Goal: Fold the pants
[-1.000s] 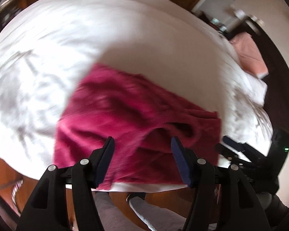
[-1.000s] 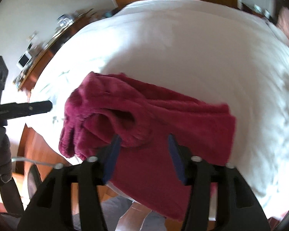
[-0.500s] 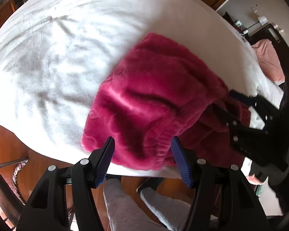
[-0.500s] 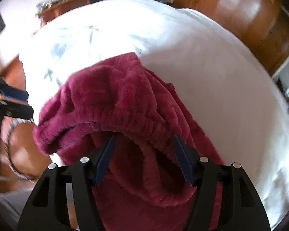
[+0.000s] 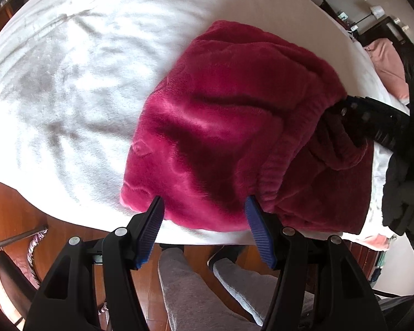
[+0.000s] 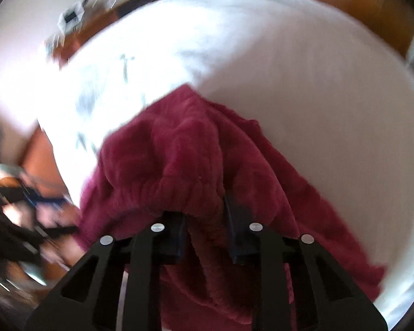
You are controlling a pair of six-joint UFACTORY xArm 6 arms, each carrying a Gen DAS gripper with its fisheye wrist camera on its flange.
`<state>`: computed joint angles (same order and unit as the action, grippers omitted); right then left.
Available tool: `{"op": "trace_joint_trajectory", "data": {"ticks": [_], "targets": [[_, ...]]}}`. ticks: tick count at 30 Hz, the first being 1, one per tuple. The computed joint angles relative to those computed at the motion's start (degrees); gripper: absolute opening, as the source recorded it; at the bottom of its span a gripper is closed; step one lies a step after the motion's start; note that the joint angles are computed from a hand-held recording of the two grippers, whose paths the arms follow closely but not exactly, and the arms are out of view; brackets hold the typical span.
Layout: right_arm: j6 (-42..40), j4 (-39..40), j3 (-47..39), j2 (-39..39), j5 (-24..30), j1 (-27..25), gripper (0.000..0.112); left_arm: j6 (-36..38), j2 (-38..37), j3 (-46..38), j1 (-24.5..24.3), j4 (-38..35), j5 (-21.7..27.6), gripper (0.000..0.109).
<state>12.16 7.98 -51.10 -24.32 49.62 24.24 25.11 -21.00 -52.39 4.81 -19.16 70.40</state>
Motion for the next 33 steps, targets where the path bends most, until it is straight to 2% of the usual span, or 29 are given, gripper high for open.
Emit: {"op": "trace_joint_trajectory", "data": {"ticks": [2,8,11,13,23,26,28,32,33], "targets": [[-0.6,8.21,1.67,-2.39,-1.06,-4.12,0.022,-0.01,-0.06,-0.46,-1.01,-0.82,0.04,0.061],[-2.09,24.89,7.83,-8.91,-1.88,-14.23,0.022,0.5,0.07,-2.42,-5.28,-2.53,0.15,0.061],[-3.11,32.63,10.69,-10.51,-2.26,-18.37,0.022,1.36,0.05,-2.9,-7.83,-2.77,0.21,0.061],[-3.18,35.26,11.65,-10.74,-2.76,-19.31,0.023,1.34,0.45,-3.55,-9.83,-2.21,0.14,0.061],[-0.55,38.25,14.27,-13.32,-3.44,-21.85,0.024,-1.21,0.68,-3.07,-19.24,-1.29,-2.16,0.061],[1.77,33.29,12.76,-12.78,-2.28,-21.04,0.026,-2.31,1.38,-3.84,-20.75,-1.91,-2.8,0.063],[3.36,28.68,11.96,-12.71,-1.47,-20.2,0.031,-2.63,2.37,-4.71,-21.4,-3.27,-2.84,0.07],[5.56,23.43,14.09,-17.8,-0.12,-20.53,0.046,-2.06,2.88,-5.4,-22.89,-4.79,-3.17,0.075],[6.18,22.76,15.34,-19.97,0.43,-21.32,0.046,-1.27,1.85,-4.32,-22.63,-4.8,-3.08,0.077]]}}
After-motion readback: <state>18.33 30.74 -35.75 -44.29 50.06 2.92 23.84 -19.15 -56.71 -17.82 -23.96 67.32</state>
